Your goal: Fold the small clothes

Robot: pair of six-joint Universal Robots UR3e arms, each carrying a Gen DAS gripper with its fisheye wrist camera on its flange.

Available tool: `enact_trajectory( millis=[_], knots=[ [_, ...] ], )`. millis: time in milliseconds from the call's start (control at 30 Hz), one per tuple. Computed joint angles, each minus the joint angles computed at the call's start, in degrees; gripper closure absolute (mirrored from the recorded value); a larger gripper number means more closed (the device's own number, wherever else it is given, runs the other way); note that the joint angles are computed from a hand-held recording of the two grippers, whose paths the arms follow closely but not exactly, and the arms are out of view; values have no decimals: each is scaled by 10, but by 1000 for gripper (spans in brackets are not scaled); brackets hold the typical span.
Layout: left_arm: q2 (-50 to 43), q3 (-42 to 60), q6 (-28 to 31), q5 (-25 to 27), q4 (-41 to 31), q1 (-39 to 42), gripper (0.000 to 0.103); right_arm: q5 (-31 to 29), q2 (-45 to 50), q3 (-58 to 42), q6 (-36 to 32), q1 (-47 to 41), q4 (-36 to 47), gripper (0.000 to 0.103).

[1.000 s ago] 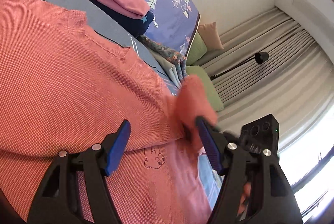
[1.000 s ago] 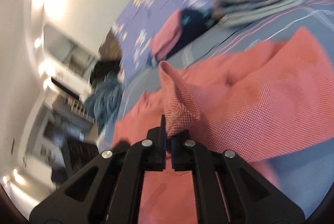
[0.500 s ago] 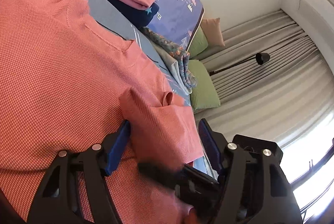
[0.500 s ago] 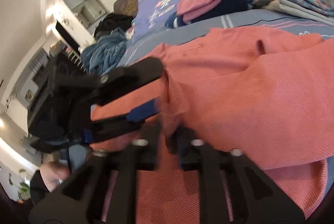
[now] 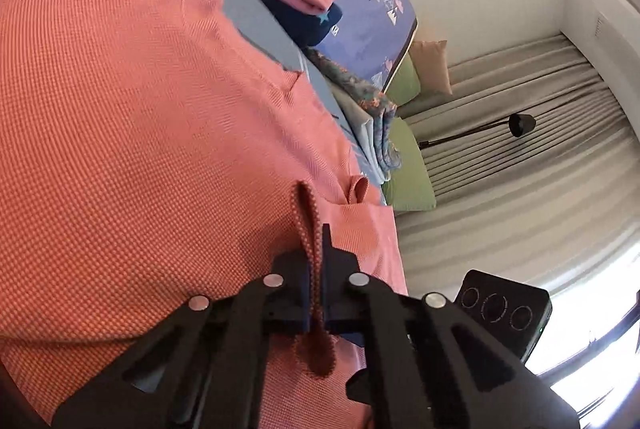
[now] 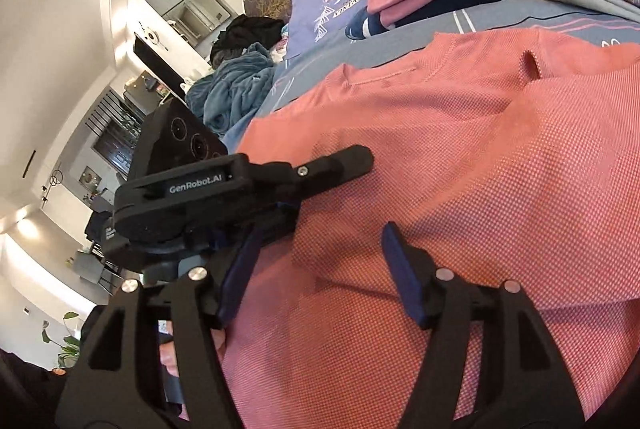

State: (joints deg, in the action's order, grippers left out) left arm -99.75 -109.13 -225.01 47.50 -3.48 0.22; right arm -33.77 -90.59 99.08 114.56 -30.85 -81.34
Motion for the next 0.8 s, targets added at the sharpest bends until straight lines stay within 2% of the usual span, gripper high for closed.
enact_trajectory(
  millis=[133,233,333,467,633,733,800],
  knots=[
    [9,5,9,9,21,-6,100,21,16,-28,-40,-15,68,37],
    [17,1,2,-7,44,8,100,44,39,-75,-116,-43,187,36],
    [22,-6,-23,-48,73,38,100,64,62,-126,-192,-80,294,34],
    [49,15,-9,-57,23,59,100,103,131,-215,-284,-143,462,29],
    [82,46,-14,-94,-22,105,100,134,250,-330,-356,-189,644,28],
    [76,119,-29,-117,-69,119,100,145,290,-358,-367,-203,693,27],
    [40,221,-44,-115,-113,103,100,149,299,-364,-359,-205,695,27]
  ],
)
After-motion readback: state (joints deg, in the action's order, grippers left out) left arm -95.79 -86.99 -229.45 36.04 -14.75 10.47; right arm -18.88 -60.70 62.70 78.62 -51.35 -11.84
